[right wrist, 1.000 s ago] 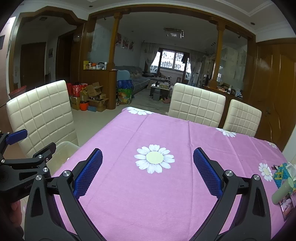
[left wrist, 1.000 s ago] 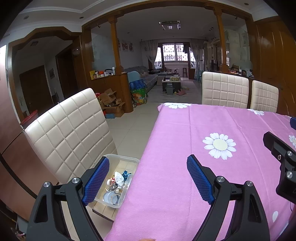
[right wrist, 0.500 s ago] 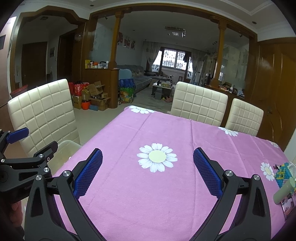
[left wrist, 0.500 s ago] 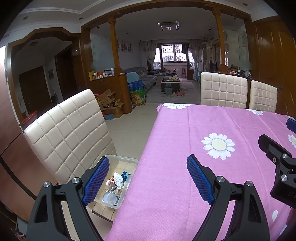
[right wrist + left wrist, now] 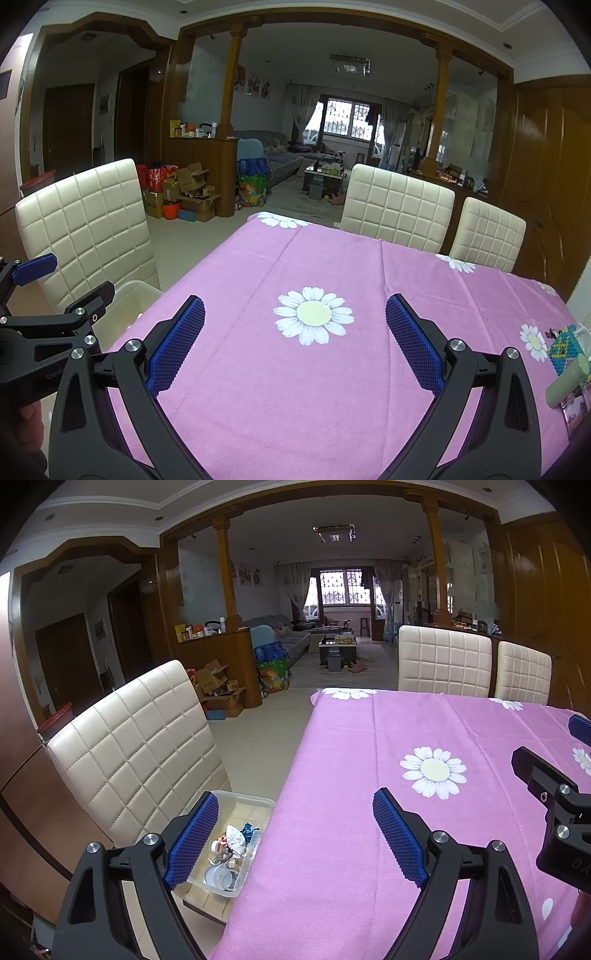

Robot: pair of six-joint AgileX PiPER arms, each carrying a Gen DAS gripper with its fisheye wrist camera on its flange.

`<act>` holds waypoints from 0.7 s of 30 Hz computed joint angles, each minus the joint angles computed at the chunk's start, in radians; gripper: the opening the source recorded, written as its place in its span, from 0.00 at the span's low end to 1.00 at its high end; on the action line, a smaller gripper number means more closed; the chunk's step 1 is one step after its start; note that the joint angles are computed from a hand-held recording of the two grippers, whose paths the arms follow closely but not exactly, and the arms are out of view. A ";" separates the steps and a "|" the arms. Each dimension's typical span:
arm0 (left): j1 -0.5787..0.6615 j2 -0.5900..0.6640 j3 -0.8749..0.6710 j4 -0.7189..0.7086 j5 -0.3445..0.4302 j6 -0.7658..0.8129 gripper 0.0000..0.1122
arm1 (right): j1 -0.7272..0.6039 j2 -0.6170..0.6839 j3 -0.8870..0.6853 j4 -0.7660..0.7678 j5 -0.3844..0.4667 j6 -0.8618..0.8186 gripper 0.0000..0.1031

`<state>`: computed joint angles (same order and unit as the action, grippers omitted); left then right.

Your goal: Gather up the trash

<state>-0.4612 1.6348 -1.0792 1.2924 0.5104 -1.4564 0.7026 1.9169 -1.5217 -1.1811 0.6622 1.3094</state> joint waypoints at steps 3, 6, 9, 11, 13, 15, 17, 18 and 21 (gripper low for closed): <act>0.000 -0.001 -0.001 -0.001 0.002 0.001 0.75 | 0.000 0.001 -0.007 0.006 0.002 -0.010 0.94; 0.001 -0.004 0.003 0.013 0.001 -0.008 0.75 | -0.002 0.002 -0.009 0.008 0.000 -0.013 0.94; -0.003 -0.002 0.003 0.030 0.011 -0.024 0.75 | -0.001 0.003 -0.012 0.010 0.000 -0.016 0.94; -0.002 -0.001 0.004 0.031 0.010 -0.028 0.75 | -0.001 0.005 -0.016 0.014 0.001 -0.022 0.94; 0.005 -0.001 0.001 0.013 -0.005 -0.009 0.75 | 0.000 0.007 -0.019 0.017 0.003 -0.024 0.94; 0.006 -0.002 0.002 0.017 -0.004 -0.011 0.75 | -0.001 0.007 -0.021 0.024 0.000 -0.029 0.94; 0.007 0.000 0.001 0.018 -0.004 -0.009 0.75 | 0.000 0.009 -0.026 0.024 0.002 -0.031 0.94; 0.008 -0.001 0.001 0.013 -0.007 -0.005 0.75 | -0.001 0.009 -0.025 0.025 0.000 -0.032 0.94; 0.006 -0.001 0.004 0.035 -0.004 -0.026 0.75 | 0.000 0.009 -0.026 0.026 0.000 -0.033 0.94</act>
